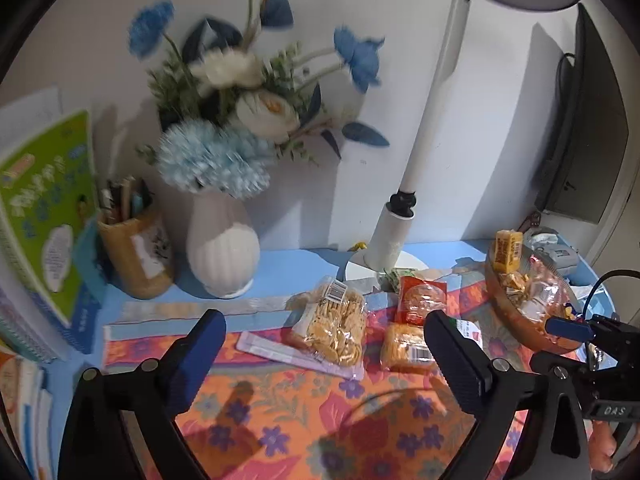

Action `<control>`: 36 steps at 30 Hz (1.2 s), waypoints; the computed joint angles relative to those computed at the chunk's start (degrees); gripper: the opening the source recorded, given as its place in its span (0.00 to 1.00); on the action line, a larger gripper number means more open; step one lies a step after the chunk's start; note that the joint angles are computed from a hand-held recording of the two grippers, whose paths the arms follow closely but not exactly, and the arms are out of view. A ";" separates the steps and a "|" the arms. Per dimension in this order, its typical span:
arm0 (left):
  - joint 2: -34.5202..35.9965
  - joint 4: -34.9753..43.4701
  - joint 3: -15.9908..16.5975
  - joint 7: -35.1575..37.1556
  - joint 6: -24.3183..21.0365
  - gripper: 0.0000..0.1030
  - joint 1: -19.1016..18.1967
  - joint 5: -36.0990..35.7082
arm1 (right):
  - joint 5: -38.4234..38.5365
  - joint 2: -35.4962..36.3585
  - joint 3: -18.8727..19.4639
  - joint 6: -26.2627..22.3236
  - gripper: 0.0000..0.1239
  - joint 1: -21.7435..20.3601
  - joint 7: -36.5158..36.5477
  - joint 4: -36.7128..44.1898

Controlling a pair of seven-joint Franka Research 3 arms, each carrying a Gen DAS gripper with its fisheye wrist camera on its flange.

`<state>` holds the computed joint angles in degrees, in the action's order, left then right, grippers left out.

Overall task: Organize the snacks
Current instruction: 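Move both open tools back from the bowl toward the remaining snacks, then grasp the clear cracker bag with the left tool while the right tool grasps the orange cake packet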

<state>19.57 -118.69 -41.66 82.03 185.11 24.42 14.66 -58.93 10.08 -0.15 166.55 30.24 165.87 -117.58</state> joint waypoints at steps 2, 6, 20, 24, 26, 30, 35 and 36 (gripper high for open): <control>2.68 4.07 5.90 -0.19 -2.18 0.96 -6.48 0.43 | -1.08 2.21 -0.71 0.32 0.52 0.12 -0.18 2.08; 9.32 12.87 15.30 0.82 -5.76 0.96 -17.16 -0.02 | 0.47 7.20 -1.97 1.63 0.53 0.66 -3.45 6.34; 21.89 26.40 14.09 12.60 -14.96 0.88 -20.09 -9.47 | 19.33 23.02 -3.28 3.71 0.53 1.87 -26.80 20.01; 22.41 28.16 16.76 13.38 -17.88 0.81 -22.75 -11.06 | 20.90 24.18 -6.49 4.58 0.54 4.76 -28.15 20.89; 21.70 27.53 18.46 13.19 -17.01 0.78 -24.22 -11.05 | 22.01 24.49 -7.39 4.56 0.57 5.81 -29.47 21.07; 20.71 26.13 19.82 12.99 -15.36 0.65 -25.38 -10.53 | 27.71 24.92 -3.19 2.00 0.60 3.32 -37.81 21.31; 19.16 24.09 21.16 11.22 -12.34 0.60 -26.28 -9.53 | 31.91 26.26 -4.39 -0.55 0.43 5.07 -41.56 22.54; 18.55 22.84 19.84 11.52 -10.98 0.59 -25.04 -9.73 | 33.16 26.31 -4.23 -0.46 0.40 4.99 -42.33 22.52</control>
<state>38.12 -95.86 -21.82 93.55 174.13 -0.62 4.93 -25.78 36.39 -4.38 166.08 35.23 123.54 -95.06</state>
